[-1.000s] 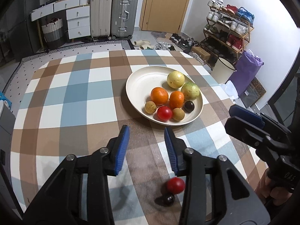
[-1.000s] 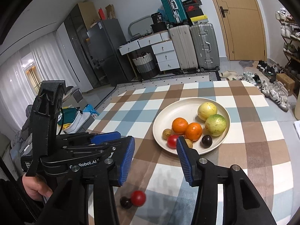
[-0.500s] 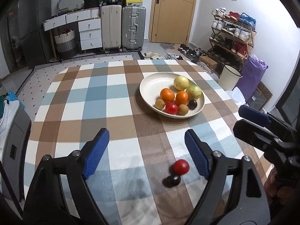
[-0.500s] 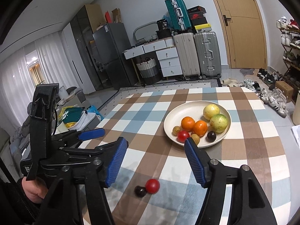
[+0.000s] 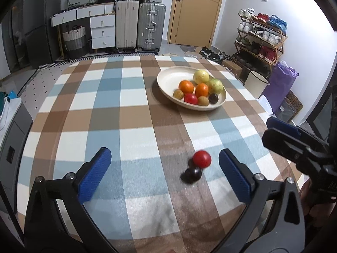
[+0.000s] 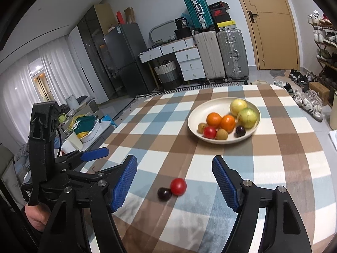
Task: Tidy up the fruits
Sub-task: 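Move both open grippers toward the red tomato and dark plum, then grasp the dark plum with the left gripper while the right grasps the red tomato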
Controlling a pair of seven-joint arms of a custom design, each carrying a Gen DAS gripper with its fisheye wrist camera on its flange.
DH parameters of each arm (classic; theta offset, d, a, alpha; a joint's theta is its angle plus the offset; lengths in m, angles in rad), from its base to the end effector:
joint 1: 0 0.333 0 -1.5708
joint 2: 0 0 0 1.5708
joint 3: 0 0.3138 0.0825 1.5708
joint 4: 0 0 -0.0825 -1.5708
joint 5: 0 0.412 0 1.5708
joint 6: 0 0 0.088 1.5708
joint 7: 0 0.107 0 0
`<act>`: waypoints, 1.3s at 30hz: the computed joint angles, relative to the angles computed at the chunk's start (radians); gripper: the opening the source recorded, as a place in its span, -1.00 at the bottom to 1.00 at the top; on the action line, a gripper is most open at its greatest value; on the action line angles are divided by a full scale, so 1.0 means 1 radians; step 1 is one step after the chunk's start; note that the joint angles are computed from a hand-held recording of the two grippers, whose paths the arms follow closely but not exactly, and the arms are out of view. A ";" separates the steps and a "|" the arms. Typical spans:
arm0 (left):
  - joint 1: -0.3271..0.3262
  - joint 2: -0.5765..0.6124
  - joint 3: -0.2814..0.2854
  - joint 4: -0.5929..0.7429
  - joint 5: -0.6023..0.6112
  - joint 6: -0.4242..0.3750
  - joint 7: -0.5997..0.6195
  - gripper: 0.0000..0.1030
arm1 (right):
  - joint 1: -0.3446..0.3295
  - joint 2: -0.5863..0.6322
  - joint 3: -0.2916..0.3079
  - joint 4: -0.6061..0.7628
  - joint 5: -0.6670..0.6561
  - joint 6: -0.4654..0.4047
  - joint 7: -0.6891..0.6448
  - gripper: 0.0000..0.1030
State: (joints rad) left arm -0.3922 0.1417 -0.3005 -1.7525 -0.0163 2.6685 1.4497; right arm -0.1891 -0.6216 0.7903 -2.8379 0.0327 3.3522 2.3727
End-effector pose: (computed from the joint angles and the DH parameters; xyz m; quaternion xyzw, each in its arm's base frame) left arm 0.5304 -0.4242 0.5684 -0.4556 0.8045 -0.3626 0.1173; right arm 0.3490 0.2299 0.4189 -0.5789 0.6455 -0.2432 0.4349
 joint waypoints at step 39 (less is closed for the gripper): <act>0.013 0.186 -0.074 0.124 -0.165 -0.125 0.272 -0.53 | -0.008 0.172 0.035 -0.015 0.147 0.058 -0.107 0.46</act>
State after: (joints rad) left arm -0.3795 0.3278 -0.3746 -1.6282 -0.1810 2.5438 1.7221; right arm -0.1975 -0.4500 0.8255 -2.8526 0.1802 3.4100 2.2658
